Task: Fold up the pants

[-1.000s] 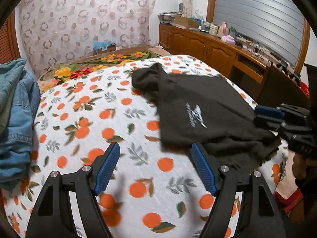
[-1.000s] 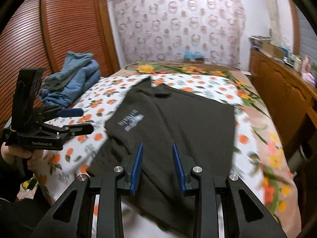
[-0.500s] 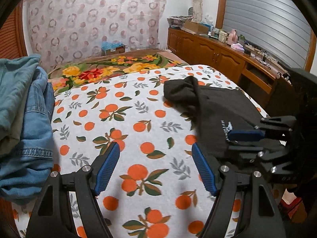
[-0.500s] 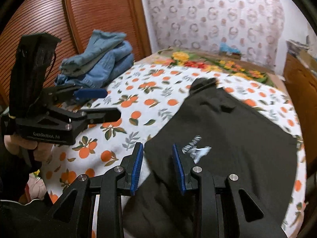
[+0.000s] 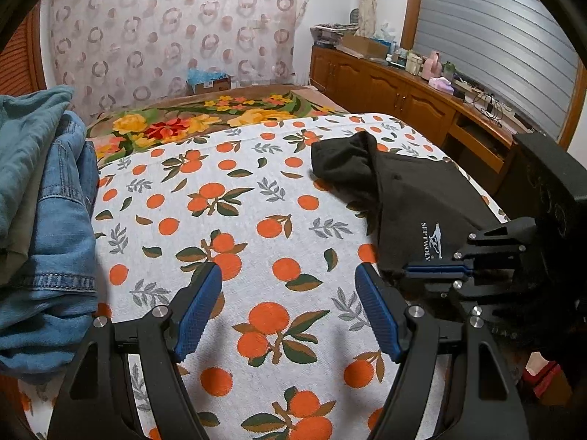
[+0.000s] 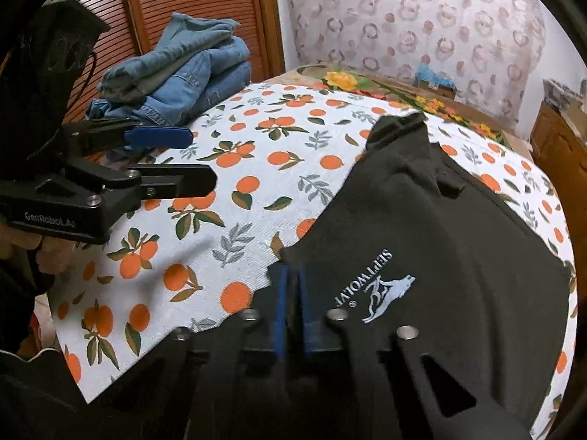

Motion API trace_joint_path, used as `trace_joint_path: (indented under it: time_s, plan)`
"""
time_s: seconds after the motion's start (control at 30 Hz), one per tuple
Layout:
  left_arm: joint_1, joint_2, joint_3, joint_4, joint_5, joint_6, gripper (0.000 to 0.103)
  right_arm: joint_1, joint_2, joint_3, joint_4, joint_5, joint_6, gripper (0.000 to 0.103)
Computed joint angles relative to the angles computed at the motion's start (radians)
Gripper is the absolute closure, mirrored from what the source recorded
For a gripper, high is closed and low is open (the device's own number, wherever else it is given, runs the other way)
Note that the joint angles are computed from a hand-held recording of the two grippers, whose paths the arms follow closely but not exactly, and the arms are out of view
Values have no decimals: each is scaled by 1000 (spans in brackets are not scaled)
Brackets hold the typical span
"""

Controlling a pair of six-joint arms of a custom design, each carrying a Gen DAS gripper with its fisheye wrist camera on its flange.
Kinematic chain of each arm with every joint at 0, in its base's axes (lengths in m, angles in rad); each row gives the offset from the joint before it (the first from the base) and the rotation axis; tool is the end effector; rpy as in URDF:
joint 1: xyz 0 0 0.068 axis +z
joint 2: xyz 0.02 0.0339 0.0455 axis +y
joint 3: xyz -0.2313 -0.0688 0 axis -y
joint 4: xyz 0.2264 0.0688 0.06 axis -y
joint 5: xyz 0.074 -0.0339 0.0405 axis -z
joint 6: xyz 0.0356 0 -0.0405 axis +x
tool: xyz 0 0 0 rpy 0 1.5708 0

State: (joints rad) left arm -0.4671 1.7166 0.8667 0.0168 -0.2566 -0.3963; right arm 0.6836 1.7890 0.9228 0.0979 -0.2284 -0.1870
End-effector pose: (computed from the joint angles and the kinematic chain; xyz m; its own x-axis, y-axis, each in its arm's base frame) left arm 0.2907 -0.1365 0.1316 -0.7188 -0.0556 -0.6930 0.0061 0.9962 -0.0864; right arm 0.2590 0.2214 0.1302 -0.3915 -0.5525 -0.7358 -0.8287 0.5594 0.0209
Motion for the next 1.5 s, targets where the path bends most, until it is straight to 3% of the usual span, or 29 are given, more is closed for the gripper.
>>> trace_joint_path:
  time_s: [0.23,0.53,0.97,1.5]
  plan:
    - [6,18,23,-2,11,5,27,-51,-110,-61,18,-58,45,101]
    - [-15,142,205,-55,26,41,27,-199,-181,-89,60,-70,44,101]
    - [-14,352,527,-211,25,83,27,-332,-86,-48,122,-33,72,101]
    - [19,544,813,-330,47,104,27,-318,-17,61,60,71,130,101]
